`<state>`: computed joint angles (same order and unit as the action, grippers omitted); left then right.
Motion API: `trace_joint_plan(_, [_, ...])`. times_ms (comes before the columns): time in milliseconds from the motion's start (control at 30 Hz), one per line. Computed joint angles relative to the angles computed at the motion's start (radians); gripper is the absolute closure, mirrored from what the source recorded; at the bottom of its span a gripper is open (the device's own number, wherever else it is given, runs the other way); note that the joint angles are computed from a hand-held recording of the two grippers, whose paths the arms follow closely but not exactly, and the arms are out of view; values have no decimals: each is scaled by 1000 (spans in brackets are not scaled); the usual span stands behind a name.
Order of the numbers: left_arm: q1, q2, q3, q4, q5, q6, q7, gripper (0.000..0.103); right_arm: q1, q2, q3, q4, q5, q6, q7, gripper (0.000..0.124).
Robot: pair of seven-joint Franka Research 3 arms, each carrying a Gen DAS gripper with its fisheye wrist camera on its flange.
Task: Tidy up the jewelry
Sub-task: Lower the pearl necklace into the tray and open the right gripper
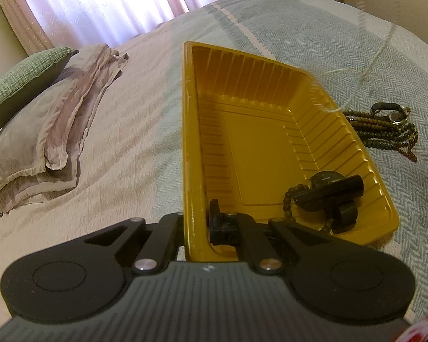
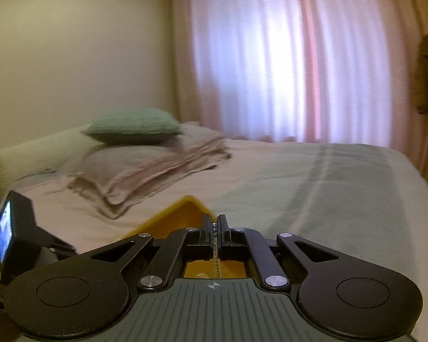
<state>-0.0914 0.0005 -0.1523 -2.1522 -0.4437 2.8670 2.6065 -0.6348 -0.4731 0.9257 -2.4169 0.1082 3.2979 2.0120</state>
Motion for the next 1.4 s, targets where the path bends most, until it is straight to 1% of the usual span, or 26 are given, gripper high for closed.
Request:
trace_joint_plan(100, [0,1,-1,1,0,0,-1,101,-42,102,57,67,-37,-12,-22,122])
trace_joint_plan(133, [1,1,-1,1,0,0,-1,101,-66,130,84,85,-49,-15,-22,122])
trace_joint_plan(167, [1,2,-1,3,-1,-1,0,101,-103,159,124,108,-66,-29,-21,122])
trace_joint_plan(233, [1,2,-2,2,0,0,-1,101,-158,200,181,129,-106,-37,-6,122])
trace_joint_plan(267, [1,2,-2,2,1,0,-2,101,-201,224,225,143,-128,-46,5,122])
trace_joint_plan(367, [1,2,-2,2,1,0,-1,101,-245,281,271,153,-176,-64,40,122])
trace_joint_plan(400, [1,2,-2,2,1,0,-1,101,-231,295,257,147,-184,-63,47,122])
trace_joint_plan(433, [1,2,-2,2,0,0,-1,101,-241,316,268,150,-198,-66,59,121])
trace_joint_plan(467, [2,3,-2,4,1,-1,-3,101,-231,345,261,156,-212,-74,63,121])
trace_joint_plan(500, [2,2,-2,2,1,0,-4,101,-186,370,220,159,-214,-83,56,121])
trace_joint_plan(567, [1,3,-3,2,0,1,-4,101,-37,397,83,157,-156,-97,-4,121])
trace_joint_plan(600, [2,3,-3,2,0,1,-4,101,20,399,32,151,-127,-99,-28,121])
trace_joint_plan(700, [2,3,-3,2,2,1,-5,101,258,394,-180,130,52,-97,-165,121])
trace_joint_plan(767, [2,3,-4,2,0,0,-5,101,383,381,-295,111,156,-85,-221,120])
trace_joint_plan(800, [1,3,-4,2,0,1,-4,101,416,364,-330,92,176,-72,-214,117])
trace_joint_plan(833, [1,3,-4,1,0,1,-5,101,414,345,-335,74,170,-65,-187,111])
trace_joint_plan(867, [1,3,-4,2,-1,1,-5,101,402,320,-332,49,164,-50,-157,102])
trace_joint_plan(900, [1,3,-4,1,-7,1,-1,101,357,286,-297,14,157,-27,-111,91])
trace_joint_plan(933, [1,3,-4,1,-7,2,-1,101,314,246,-265,-22,159,-11,-70,86])
trace_joint_plan(1033, [1,3,-4,1,-15,2,4,101,238,119,-216,-127,183,-12,21,85])
trace_joint_plan(1100, [2,4,-4,0,-18,3,8,101,186,20,-182,-198,196,-36,91,85])
trace_joint_plan(1167, [2,4,-4,0,-18,3,8,101,158,-71,-164,-263,203,-74,153,85])
trace_joint_plan(1200, [2,4,-4,0,-16,3,6,101,153,-116,-162,-297,210,-94,188,85])
trace_joint_plan(1267, [2,3,-4,-2,-13,4,3,101,179,-164,-188,-348,216,-119,234,85])
trace_joint_plan(1333, [2,2,-3,-2,-11,4,1,101,215,-189,-217,-386,209,-144,261,85])
trace_joint_plan(1400, [2,2,-3,-2,-11,4,1,101,241,-200,-229,-410,187,-161,276,85])
